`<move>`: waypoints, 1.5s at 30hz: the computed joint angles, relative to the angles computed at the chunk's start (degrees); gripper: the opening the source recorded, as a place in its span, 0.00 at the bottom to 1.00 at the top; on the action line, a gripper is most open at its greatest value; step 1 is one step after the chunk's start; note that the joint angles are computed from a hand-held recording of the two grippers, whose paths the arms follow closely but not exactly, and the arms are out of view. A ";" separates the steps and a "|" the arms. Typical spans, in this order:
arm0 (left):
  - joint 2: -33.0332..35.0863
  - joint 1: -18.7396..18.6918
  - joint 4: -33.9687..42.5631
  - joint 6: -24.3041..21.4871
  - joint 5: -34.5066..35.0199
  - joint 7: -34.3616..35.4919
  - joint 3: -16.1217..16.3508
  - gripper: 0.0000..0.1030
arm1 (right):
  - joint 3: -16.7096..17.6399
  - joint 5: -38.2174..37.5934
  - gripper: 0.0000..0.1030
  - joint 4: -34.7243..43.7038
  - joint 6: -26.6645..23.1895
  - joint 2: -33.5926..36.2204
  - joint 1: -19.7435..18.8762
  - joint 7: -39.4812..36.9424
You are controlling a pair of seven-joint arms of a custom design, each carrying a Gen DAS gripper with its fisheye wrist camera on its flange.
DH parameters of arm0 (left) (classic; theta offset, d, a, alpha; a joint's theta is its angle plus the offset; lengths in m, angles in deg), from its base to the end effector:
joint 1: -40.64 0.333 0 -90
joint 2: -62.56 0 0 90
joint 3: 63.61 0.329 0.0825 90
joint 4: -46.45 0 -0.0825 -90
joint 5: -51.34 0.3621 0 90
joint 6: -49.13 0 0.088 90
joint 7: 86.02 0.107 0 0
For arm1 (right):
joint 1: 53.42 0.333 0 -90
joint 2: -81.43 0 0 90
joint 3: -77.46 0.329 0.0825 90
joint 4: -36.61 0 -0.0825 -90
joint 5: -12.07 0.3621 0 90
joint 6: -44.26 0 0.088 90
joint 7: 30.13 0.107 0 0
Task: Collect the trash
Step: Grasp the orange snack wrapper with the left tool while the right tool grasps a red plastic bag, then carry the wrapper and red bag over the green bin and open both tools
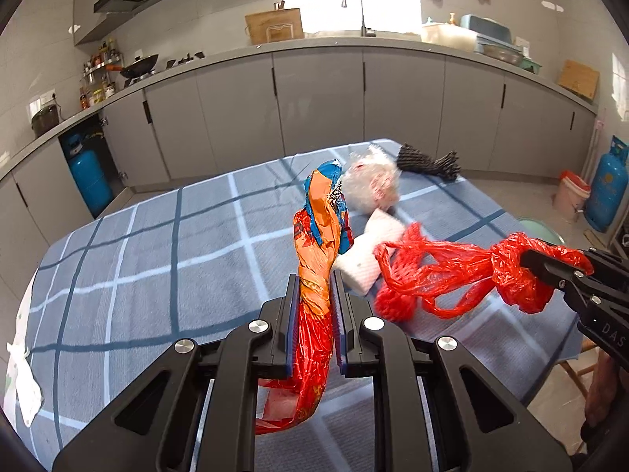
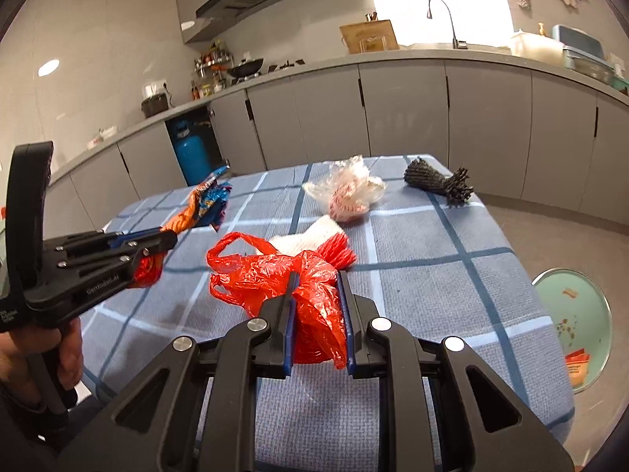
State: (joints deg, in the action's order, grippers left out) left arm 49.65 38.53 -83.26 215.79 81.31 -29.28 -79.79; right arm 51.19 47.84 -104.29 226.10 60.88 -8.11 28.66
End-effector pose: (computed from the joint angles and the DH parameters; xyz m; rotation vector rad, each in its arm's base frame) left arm 0.4660 -0.1979 0.5668 -1.4878 1.8530 -0.8256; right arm 0.4531 0.0764 0.5433 -1.6508 1.3785 -0.5293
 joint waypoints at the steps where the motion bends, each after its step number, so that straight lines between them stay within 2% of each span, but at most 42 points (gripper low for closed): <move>1: 0.28 -0.01 0.49 -0.01 0.30 0.00 -0.24 0.16 | -0.30 0.22 0.19 -0.02 0.59 -0.21 0.35 -0.20; 5: 1.76 -0.53 2.47 0.01 1.39 0.02 -0.70 0.16 | -1.31 -0.99 0.19 0.08 2.35 -0.38 0.24 1.32; 12: 5.65 -3.23 7.12 0.28 3.53 0.46 -0.69 0.16 | -2.30 -5.60 0.19 0.08 3.77 0.15 -3.06 6.48; 18: 9.69 -6.90 11.46 -0.15 4.77 1.40 0.17 0.16 | -2.53 -9.53 0.19 -0.53 4.55 0.56 -7.05 11.03; 23: 12.27 -9.94 14.15 -0.59 4.74 2.94 1.20 0.16 | -4.00 -12.74 0.19 -0.95 5.31 0.97 -8.69 14.17; 25: 13.47 -11.14 15.53 -0.77 3.89 4.18 1.46 0.16 | -4.90 -14.09 0.19 -0.99 5.68 1.16 -9.33 15.23; 32: 18.38 -15.37 20.89 -1.23 -0.19 9.63 1.95 0.16 | -5.42 -18.52 0.19 -1.08 6.98 2.64 -15.10 19.65; 38: 23.49 -19.01 26.64 -2.48 -3.32 13.64 2.27 0.16 | -7.70 -21.34 0.19 -0.79 7.44 4.42 -17.91 22.80; 45: 29.73 -23.37 33.93 -4.34 -6.96 18.10 2.63 0.16 | -13.29 -23.46 0.19 0.06 7.70 6.81 -17.25 24.99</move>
State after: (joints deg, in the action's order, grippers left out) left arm 79.38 15.16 -49.33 211.44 74.34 -11.19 -77.16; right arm 37.91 24.38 -104.23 233.80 67.69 -25.36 53.64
